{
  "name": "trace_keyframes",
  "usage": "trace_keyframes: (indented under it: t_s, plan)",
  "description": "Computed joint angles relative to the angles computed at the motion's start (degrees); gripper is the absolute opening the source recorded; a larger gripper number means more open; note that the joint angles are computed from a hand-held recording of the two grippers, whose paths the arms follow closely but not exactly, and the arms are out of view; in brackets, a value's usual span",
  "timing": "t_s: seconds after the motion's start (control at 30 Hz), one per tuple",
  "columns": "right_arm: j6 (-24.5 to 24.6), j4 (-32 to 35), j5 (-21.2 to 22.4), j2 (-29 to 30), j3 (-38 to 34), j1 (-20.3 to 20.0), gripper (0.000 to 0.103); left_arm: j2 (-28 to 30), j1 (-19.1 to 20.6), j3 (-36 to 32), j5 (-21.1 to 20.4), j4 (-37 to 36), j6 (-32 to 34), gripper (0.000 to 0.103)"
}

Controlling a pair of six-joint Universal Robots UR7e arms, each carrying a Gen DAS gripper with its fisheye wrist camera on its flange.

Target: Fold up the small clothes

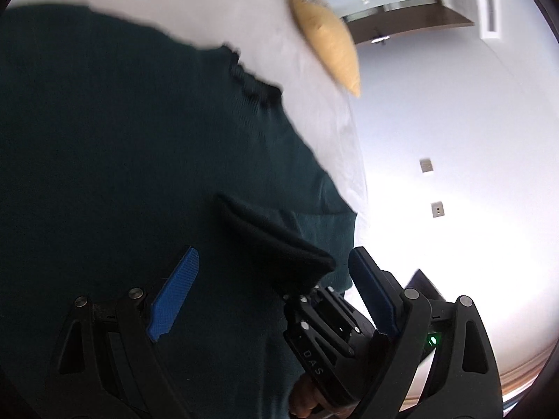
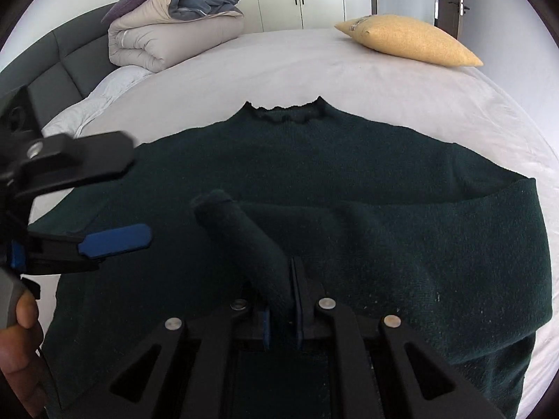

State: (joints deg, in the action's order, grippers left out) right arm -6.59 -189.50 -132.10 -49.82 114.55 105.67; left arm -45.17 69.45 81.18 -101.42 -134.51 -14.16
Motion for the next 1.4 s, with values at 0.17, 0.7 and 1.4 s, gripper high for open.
trace_keyframes:
  t_s: [0.17,0.7,1.4]
  plan:
    - [-3.73,-5.44,-2.1,3.52,-1.74,1.65,0.014,1.47,0.23,0.04,-2.14,1.98,-0.95,0.088]
    - [6.24,-9.84,7.22,-2.88,7.5,-0.16,0.065,3.39,0.1,-2.39,-1.3,1.91,0.78,0.006]
    - [35.27,-28.32,34.78,-13.91,17.8,-20.65,0.073,-0.49,2.54,-3.65,12.82,-2.04,7.96,0.006]
